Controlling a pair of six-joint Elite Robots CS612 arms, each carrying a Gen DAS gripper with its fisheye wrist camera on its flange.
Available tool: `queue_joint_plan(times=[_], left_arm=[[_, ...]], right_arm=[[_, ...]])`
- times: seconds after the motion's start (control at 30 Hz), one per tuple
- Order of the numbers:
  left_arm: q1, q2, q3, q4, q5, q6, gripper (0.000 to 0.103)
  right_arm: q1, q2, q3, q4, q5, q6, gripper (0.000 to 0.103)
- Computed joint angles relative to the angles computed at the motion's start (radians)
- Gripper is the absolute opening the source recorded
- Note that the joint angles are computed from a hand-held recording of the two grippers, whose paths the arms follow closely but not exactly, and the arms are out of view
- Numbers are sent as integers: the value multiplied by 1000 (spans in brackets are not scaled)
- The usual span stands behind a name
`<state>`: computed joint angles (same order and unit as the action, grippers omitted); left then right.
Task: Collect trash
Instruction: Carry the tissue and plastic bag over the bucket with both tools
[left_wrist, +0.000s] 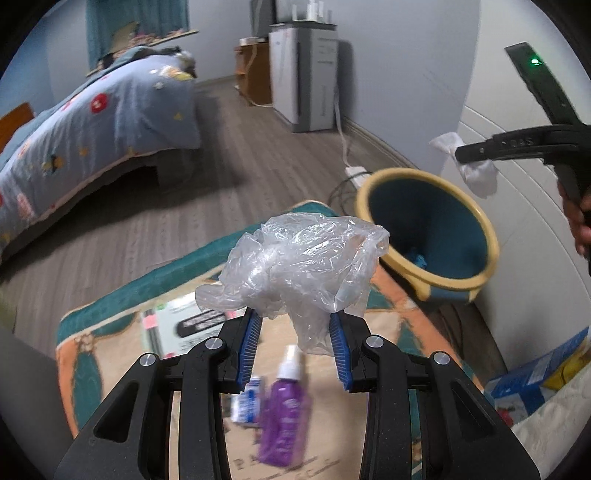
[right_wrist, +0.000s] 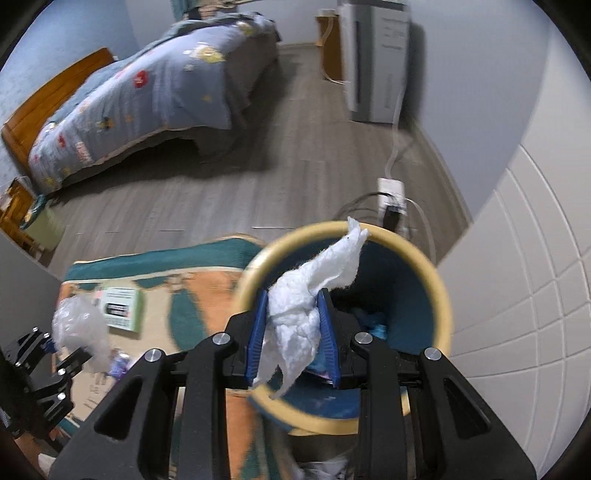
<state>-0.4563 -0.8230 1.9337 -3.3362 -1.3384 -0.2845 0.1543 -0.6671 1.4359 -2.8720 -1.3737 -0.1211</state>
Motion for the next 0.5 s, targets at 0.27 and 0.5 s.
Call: queue_joint_plan(times=[0.27,0.5], left_arm=[[-38,34,-60,12,-72,49,37],[-67,84,-159,60,-156,58,37]], right_arm=[[-30,52,-41,103,-1,87,27],[-38,67,-52,132,48,115,27]])
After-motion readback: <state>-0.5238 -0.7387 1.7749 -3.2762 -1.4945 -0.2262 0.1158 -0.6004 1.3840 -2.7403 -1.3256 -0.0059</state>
